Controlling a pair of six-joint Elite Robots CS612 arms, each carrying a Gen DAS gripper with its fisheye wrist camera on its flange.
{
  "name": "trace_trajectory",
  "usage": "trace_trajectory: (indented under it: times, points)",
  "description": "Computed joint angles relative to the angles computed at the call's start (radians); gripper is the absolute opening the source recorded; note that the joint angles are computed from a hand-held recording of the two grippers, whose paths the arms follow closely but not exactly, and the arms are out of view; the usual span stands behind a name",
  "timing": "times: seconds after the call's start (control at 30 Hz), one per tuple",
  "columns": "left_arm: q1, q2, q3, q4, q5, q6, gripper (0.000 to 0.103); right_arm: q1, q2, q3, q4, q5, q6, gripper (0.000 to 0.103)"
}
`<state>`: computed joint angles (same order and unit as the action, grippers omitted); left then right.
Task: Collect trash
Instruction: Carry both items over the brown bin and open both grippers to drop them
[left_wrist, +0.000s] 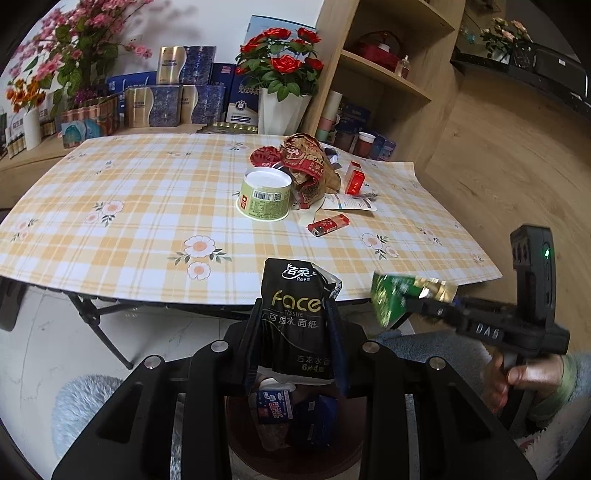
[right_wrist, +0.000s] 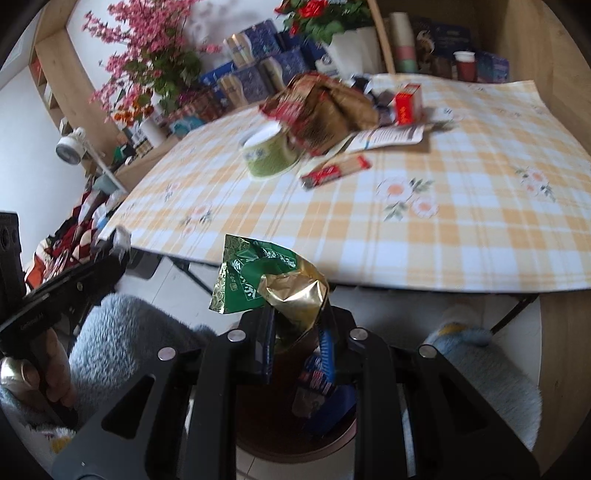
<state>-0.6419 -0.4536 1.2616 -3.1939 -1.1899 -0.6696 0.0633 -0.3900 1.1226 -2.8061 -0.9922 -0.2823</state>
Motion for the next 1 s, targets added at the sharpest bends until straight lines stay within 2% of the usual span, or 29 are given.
trace_trajectory:
  times: [0.1,0.17,0.23,0.33,0.47,0.6,0.7,0.9,0.97,1.0]
  points:
    - [-0.004,-0.001,0.009,0.000,0.023,-0.023,0.031,0.005,-0.007,0.003,0.056,0.014,-0.031,0.028]
    - [-0.004,0.000,0.014,0.001,0.020,-0.040,0.031,0.009,-0.014,0.015,0.060,0.011,-0.051,0.038]
    - [-0.004,-0.001,0.019,-0.004,0.019,-0.050,0.031,0.013,-0.021,0.035,0.009,-0.013,-0.048,0.058]
    - [-0.003,0.000,0.022,-0.004,0.018,-0.055,0.031,0.013,-0.023,0.049,-0.056,-0.033,-0.021,0.067]
    - [-0.001,0.004,0.013,0.024,0.007,-0.062,0.031,0.009,-0.017,0.042,-0.094,-0.050,0.025,0.072]
    - [-0.003,0.006,0.011,0.015,0.018,-0.052,0.031,0.014,-0.019,0.037,-0.038,-0.046,-0.039,0.075]
    - [-0.001,0.008,0.008,0.024,0.011,-0.059,0.031,0.028,-0.021,0.038,0.005,-0.087,-0.113,0.078]
    - [0.000,0.007,0.009,0.022,0.008,-0.061,0.031,0.037,-0.019,0.024,0.083,-0.138,-0.133,0.079]
    - [0.001,0.007,0.010,0.021,0.006,-0.066,0.031,0.028,-0.020,0.014,0.152,-0.071,-0.138,0.079]
    - [0.001,0.007,0.012,0.020,0.005,-0.067,0.031,0.023,-0.018,0.008,0.182,-0.028,-0.137,0.083]
